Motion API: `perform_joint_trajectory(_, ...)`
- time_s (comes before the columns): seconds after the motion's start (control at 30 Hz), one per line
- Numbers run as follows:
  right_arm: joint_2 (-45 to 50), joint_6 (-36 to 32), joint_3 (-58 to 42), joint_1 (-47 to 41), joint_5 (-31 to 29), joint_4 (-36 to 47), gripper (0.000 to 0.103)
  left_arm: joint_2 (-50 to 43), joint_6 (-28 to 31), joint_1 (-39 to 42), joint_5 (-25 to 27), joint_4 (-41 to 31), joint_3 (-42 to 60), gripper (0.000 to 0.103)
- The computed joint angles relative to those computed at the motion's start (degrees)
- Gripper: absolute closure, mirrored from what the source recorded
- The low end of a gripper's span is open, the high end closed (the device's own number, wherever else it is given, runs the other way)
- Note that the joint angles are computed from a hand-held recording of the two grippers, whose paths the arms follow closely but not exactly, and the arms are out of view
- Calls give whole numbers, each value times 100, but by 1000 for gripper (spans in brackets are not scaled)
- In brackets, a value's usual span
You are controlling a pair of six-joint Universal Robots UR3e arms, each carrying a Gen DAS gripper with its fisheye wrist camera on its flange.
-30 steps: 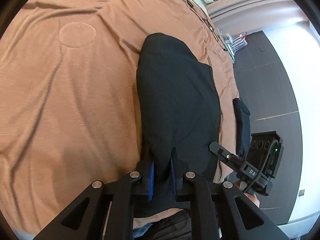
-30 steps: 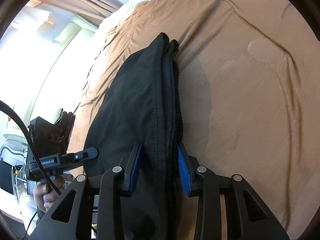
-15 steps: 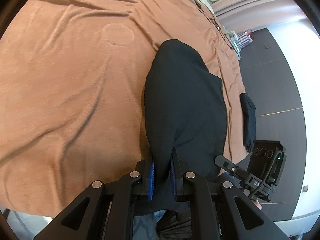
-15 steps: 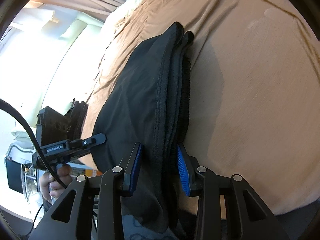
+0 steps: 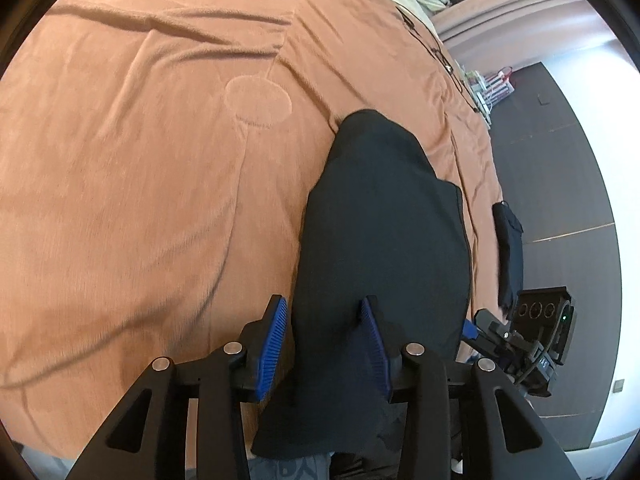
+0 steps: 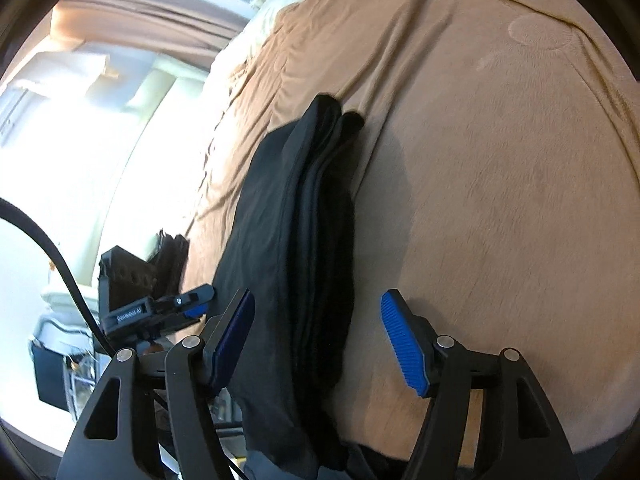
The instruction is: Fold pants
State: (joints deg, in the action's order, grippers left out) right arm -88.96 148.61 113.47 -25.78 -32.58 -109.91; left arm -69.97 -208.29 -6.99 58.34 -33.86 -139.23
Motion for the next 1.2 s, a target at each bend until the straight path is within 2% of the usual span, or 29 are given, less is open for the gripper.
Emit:
perform_joint_trajectory(0.17, 622, 235, -274, 147, 160, -325, 38, -533, 124, 87, -122, 270, 238, 62)
perform_joint_trajectory(0.37, 1443, 269, -878, 446, 230, -347, 38, -1193, 283, 181, -332, 495, 582, 62)
perform_joint_trajectory(0.53, 1717, -123, -1233, 492, 251, 18, 38, -1745, 492, 208, -495, 581, 924, 61)
perform_joint_trajectory(0.7, 1946, -41, -1523, 601, 225, 3, 38, -2374, 578, 242, -704, 791, 1200, 61)
perform_joint_trajectory(0.9, 2124, 400, -1686, 814, 257, -350, 38, -2848, 714, 322, -977, 1017, 1381, 61)
perform_joint_trajectory(1.07, 2123, 685, -1537, 786, 247, -618, 70, -3064, 847, 309, -1101, 1048, 1543, 61)
perform_joint_trajectory(1.1, 2080, 699, -1486, 781, 258, -644, 72, -3050, 873, 310, -1129, 1051, 1535, 62)
perform_joint_trajectory(1.17, 1870, 642, -1284, 751, 253, -718, 79, -2999, 914, 289, -1211, 1065, 1516, 73)
perform_joint_trajectory(1.2, 1746, 652, -1180, 748, 239, -809, 80, -2966, 933, 284, -1315, 1089, 1496, 82)
